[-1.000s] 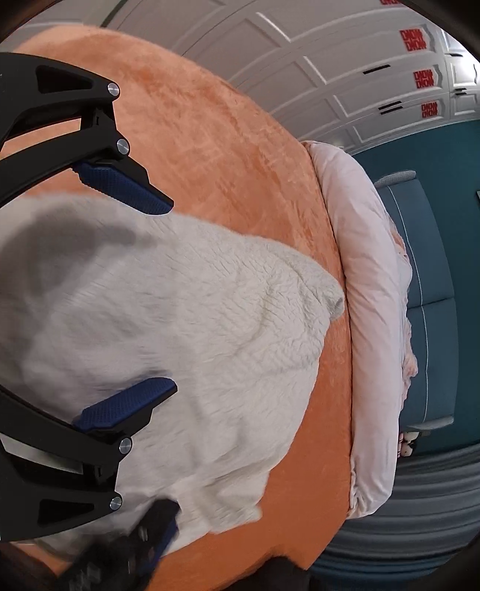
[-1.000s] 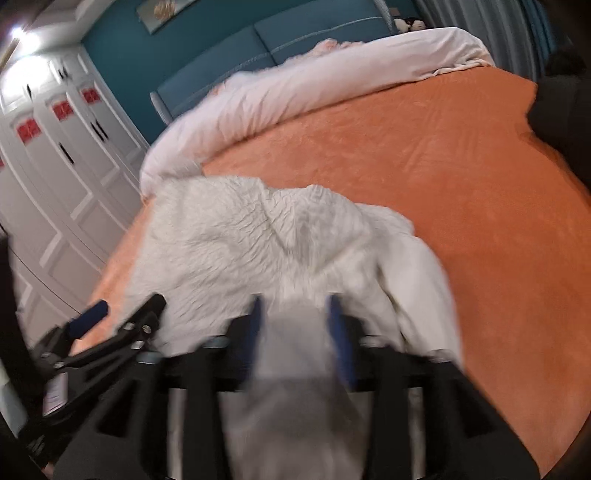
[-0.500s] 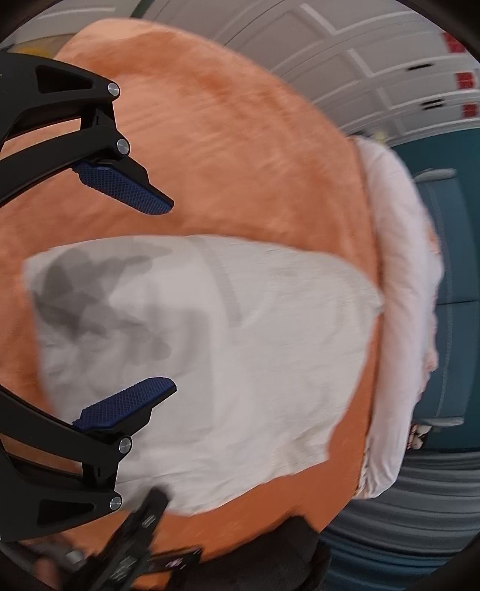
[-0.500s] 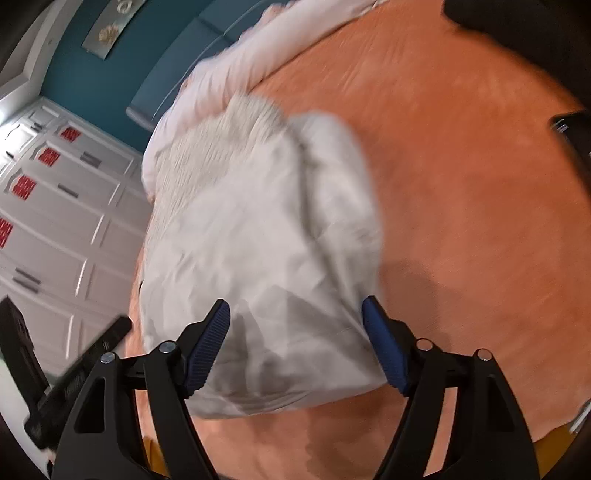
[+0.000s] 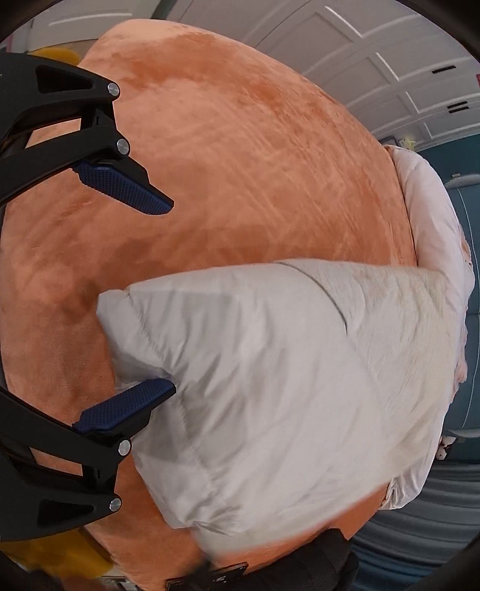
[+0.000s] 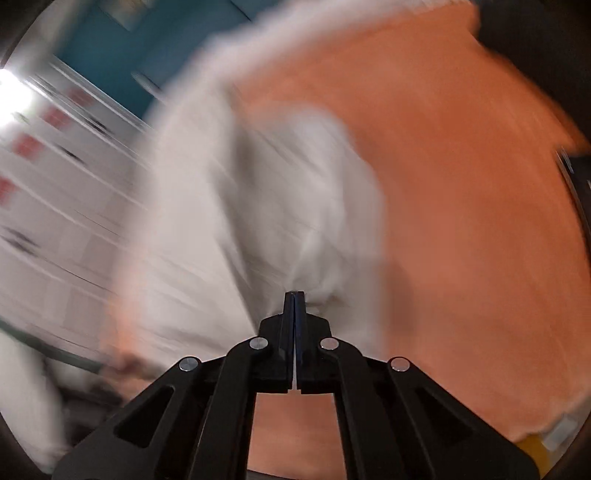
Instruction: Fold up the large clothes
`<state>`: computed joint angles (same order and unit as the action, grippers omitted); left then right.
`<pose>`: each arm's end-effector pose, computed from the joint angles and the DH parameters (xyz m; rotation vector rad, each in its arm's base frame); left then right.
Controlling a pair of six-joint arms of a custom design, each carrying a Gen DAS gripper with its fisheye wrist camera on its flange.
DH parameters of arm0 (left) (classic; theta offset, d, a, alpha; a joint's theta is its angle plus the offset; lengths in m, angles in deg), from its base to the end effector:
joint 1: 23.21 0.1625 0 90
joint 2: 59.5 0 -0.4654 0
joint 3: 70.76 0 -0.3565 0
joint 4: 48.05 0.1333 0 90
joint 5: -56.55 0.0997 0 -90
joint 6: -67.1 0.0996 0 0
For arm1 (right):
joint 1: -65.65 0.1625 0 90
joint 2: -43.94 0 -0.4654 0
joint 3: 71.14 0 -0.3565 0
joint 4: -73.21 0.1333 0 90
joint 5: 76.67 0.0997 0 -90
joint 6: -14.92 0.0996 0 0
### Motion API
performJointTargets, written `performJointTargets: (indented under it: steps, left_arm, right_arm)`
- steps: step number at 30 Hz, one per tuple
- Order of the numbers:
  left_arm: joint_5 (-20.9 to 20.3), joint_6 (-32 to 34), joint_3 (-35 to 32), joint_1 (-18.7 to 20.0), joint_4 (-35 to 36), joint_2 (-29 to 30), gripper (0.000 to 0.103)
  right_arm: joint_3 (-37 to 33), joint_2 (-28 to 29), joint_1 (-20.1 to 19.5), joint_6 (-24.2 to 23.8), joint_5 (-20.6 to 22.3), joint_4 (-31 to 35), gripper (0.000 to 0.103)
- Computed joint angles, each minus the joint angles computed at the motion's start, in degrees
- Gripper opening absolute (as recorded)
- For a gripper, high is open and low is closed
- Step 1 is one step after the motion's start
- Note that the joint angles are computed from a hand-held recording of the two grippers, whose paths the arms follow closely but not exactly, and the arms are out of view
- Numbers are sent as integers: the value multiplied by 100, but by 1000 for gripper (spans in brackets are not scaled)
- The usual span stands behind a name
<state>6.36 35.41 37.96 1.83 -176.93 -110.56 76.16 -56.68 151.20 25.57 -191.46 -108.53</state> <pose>-0.4176 -0.4126 0.1188 0.8306 2.2744 -0.3879 0.0685 -0.2995 0.3673 -0.5660 -2.4997 1.0876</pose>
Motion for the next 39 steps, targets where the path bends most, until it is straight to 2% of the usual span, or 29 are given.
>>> performJointTargets:
  steps: [1, 3, 4, 6, 7, 8, 9, 10, 11, 12, 13, 14, 15, 16, 18, 19, 21, 22, 23, 25, 27, 28, 29, 31, 33, 34, 36, 38, 39]
  left_arm:
    - [10, 51, 8, -2, -28, -31, 89]
    - [36, 194, 59, -33, -328, -174, 88]
    - [36, 230, 31, -22, -403, -200, 88]
    - [109, 291, -85, 43, -594, -269, 88]
    - [168, 266, -148, 59, -580, -255, 88]
    - [255, 216, -247, 93, -564, -226, 88]
    - [302, 187, -322, 137, -558, -196, 88]
    - [351, 113, -413, 170, -501, -155, 88]
    - [377, 52, -503, 204, -446, -115, 88]
    - [376, 12, -572, 224, -407, -93, 88]
    - [374, 2, -637, 247, -401, -68, 88]
    - [360, -4, -709, 252, -409, -40, 88]
    - [349, 16, -759, 248, -406, -30, 88]
    - [349, 76, -813, 252, -411, -16, 88]
    - [396, 281, -857, 242, -553, -10, 88]
    - [432, 347, -884, 248, -586, 4, 88]
    - [380, 435, -968, 304, -617, 103, 88]
    - [340, 436, -991, 336, -602, 141, 88]
    - [174, 376, -1090, 409, -498, 256, 88]
    - [-101, 311, -1191, 491, -427, 385, 88]
    - [-307, 161, -1306, 545, -268, 514, 88]
    - [-400, 121, -1341, 550, -256, 549, 88]
    - [-452, 97, -1388, 547, -239, 590, 88]
    - [-442, 149, -1451, 533, -262, 651, 88]
    - [-376, 222, -1581, 530, -211, 757, 88]
    - [-359, 232, -1655, 544, -178, 808, 88]
    - [-396, 192, -1783, 585, -123, 882, 89]
    - [-449, 106, -1916, 657, -34, 935, 90]
    - [-472, 66, -1969, 690, -13, 961, 92]
  right_arm:
    - [149, 69, -60, 127, -65, -132, 0]
    - [274, -116, -197, 165, 295, -317, 1]
    - [272, -181, -112, 210, 241, -406, 2]
    - [117, -95, 560, 129, -418, -908, 8]
    - [-45, 23, 889, -22, -684, -1101, 22]
    - [-316, 185, 1189, -267, -918, -1209, 53]
    - [-536, 316, 1299, -495, -911, -1234, 77]
    - [-826, 477, 1280, -734, -665, -1072, 81]
    - [-1068, 589, 1098, -856, -271, -740, 80]
    - [-1286, 751, 949, -895, -117, -510, 80]
    - [-1579, 1035, 782, -782, -84, -86, 74]
    - [-1721, 1198, 556, -662, 123, 238, 30]
    - [-1741, 1282, 376, -582, 447, 323, 7]
    - [-1713, 1284, 351, -469, 720, 168, 5]
    - [-1392, 1144, 593, -746, 869, -770, 2]
    - [-1239, 1024, 657, -720, 977, -1074, 2]
    - [-833, 811, 600, -550, 682, -1470, 2]
    - [-695, 780, 416, -447, 552, -1355, 2]
    - [-618, 819, -8, -378, 623, -1027, 3]
    - [-419, 950, -600, -443, 1144, -1089, 4]
    - [-512, 921, -487, -347, 1005, -973, 6]
    - [-679, 996, -267, -269, 821, -866, 6]
    - [-724, 890, -178, -353, 821, -828, 9]
    - [-803, 733, -40, -451, 720, -918, 23]
    - [-876, 679, 143, -537, 393, -1164, 64]
    - [-924, 672, 151, -539, 306, -1186, 66]
    - [-960, 562, -114, -569, 466, -973, 68]
    - [-1089, 417, -504, -549, 674, -380, 70]
    - [-1082, 398, -645, -503, 826, -216, 75]
